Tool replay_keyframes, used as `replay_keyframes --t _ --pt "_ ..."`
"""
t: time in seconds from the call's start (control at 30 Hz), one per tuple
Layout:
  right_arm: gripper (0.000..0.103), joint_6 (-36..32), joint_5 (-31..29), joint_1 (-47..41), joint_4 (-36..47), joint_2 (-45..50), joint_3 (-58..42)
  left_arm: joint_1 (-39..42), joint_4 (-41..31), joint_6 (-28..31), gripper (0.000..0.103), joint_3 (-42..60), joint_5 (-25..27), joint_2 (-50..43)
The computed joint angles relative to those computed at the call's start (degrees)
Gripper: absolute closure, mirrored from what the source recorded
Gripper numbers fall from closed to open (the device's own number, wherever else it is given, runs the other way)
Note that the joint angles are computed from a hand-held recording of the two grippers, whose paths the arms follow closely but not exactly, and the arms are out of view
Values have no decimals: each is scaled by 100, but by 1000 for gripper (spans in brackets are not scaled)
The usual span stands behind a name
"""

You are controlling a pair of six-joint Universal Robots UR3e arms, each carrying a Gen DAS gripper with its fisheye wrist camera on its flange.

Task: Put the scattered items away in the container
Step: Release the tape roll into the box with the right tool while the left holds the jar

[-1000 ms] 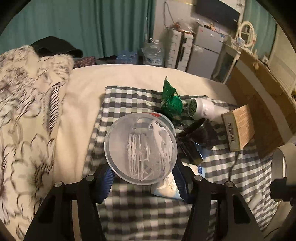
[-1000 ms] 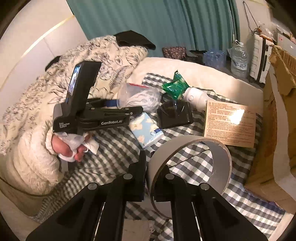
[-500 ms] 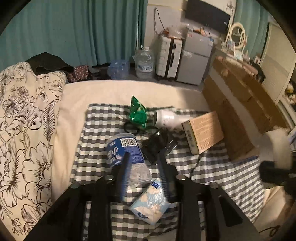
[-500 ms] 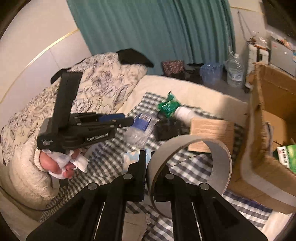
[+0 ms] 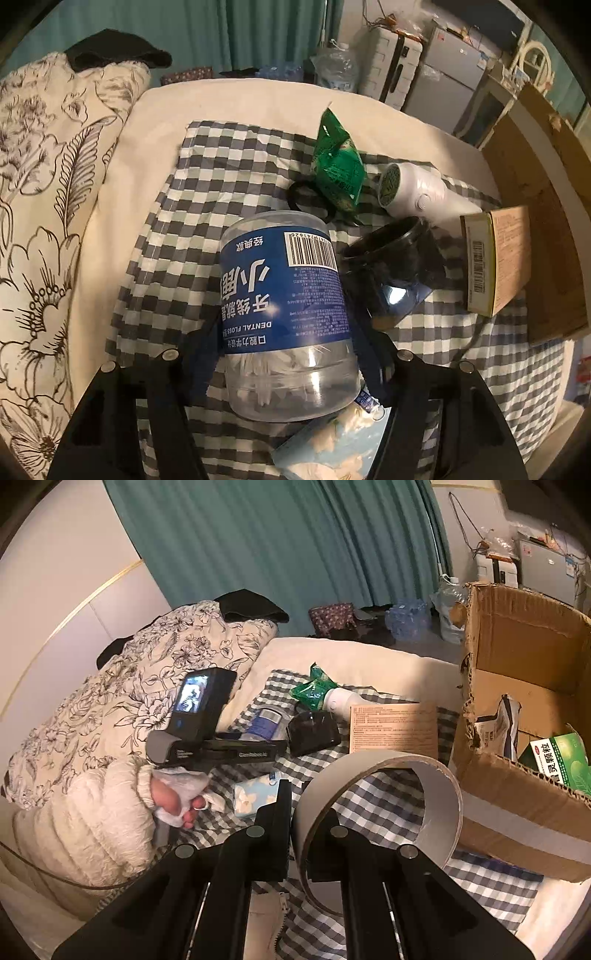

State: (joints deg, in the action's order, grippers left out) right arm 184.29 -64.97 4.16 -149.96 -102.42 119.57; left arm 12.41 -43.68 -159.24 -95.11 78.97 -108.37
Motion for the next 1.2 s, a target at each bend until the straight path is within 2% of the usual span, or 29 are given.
replay_keyframes --t 0.17,0.27,0.37,0.43,0.53,0.6,0.7,0.77,0.83,0.97,1.03,1.07,1.1,1.13,1.17,1.2 --pt "97 24 96 -180 62 -198 74 85 -111 -139 36 -405 41 803" --pt "97 -28 84 -254 173 -286 -22 165 -363 -36 36 -543 -243 1610" --pt "97 -151 41 -362 559 -405 -334 26 -994 35 36 -40 -569 1973" --pt "97 -241 97 -510 884 -480 -566 -268 -1295 -122 36 446 -709 2018" --pt "97 -428 81 -772 1384 -637 -967 -603 -1598 -189 38 1050 -1070 1906" --pt "97 -624 135 -1048 1789 -810 -1228 -1024 -1659 -278 39 1514 -1132 1683" --pt "97 -1025 -184 -1385 2381 -876 -1666 -1692 -1675 -478 39 2312 -1066 1086" --pt "96 -1237 -192 -1727 2920 -781 -1969 -2132 -1699 -665 40 2864 -964 603" --pt "95 -1274 -399 -1949 2917 -714 -2011 -2419 -1753 -722 43 3323 -876 206" --pt "95 -1401 372 -2842 2983 -693 -1731 -2884 -2052 -835 44 4308 -608 -507" --pt "95 -1386 369 -2917 2961 -518 -1731 -2979 -1945 -840 41 4357 -352 -555" --pt "79 -1416 291 -2891 3072 -429 -1807 -2974 -1874 -851 28 4316 -228 -537" --pt "57 -1360 29 -2761 3141 -250 -1948 -2915 -1780 -885 17 4198 -129 -474" --pt "47 -1176 -407 -2588 3119 -98 -2062 -2864 -1670 -924 5 4026 -89 -384" --pt "39 -1086 -540 -2529 3100 -24 -2082 -2746 -1495 -945 4 3683 -75 -183" --pt "39 -1122 -354 -2636 3070 -71 -1981 -2579 -1341 -900 4 3297 -115 42"
